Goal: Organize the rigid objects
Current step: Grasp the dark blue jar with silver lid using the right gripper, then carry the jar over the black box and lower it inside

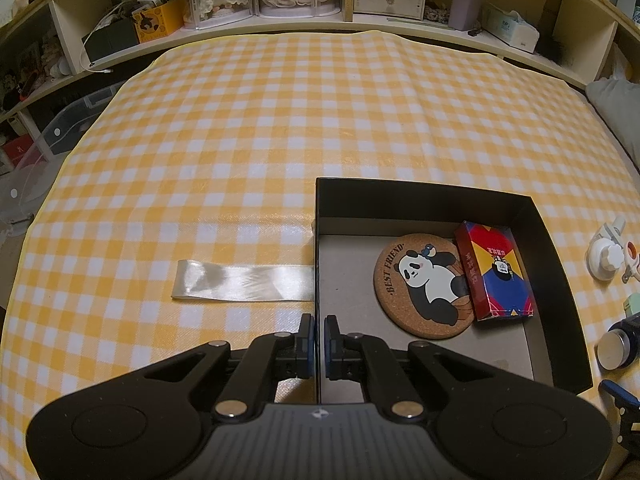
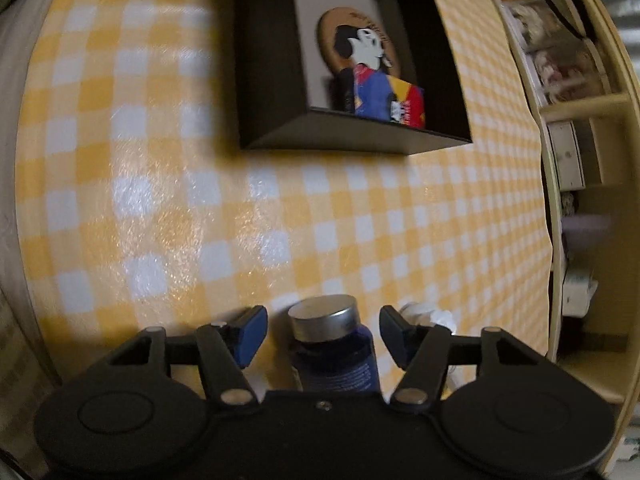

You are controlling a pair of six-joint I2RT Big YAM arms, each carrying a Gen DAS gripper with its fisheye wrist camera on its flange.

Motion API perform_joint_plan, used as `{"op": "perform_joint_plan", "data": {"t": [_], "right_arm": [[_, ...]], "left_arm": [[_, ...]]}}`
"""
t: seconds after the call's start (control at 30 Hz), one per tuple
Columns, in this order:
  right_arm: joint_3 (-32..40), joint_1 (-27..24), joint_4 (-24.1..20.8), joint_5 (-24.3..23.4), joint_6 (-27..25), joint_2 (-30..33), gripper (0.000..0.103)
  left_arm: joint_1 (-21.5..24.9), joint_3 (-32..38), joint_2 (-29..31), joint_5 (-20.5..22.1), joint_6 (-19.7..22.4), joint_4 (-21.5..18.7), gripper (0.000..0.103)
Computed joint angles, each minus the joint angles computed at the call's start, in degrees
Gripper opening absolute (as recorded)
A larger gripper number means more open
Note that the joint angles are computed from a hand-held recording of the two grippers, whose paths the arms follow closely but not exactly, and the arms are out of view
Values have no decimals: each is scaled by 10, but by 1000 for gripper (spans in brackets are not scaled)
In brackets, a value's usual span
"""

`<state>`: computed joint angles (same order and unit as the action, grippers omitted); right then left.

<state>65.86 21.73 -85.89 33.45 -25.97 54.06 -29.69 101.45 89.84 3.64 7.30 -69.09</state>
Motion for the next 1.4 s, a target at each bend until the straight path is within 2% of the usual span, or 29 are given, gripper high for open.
{"op": "perform_joint_plan", "data": {"t": [0.1,0.2,0.33,0.43,0.73,0.83,1.2,1.4], "right_arm": [[-1,9,-3,5,-7,-3,53],[-4,13,0,12,-10,-2,53],[0,16,-9,14,1,3,49],[0,10,-5,14,4,6,40],[7,-1,-4,12,26,14,41],[13,-5,-1,18,58,18,41],[35,-21,65,37,111,8,40],[50,-36,99,31,160,1,40]], "left_arm": [[-1,0,-1,-1,-1,-1,5],[0,1,1,0,0,0,5],[0,2,1,0,0,-1,5],[0,2,1,0,0,-1,5],[0,4,2,0,-1,-3,5],[1,4,3,1,0,-2,5],[2,5,4,2,2,-3,5],[2,3,2,3,2,-2,6]]}}
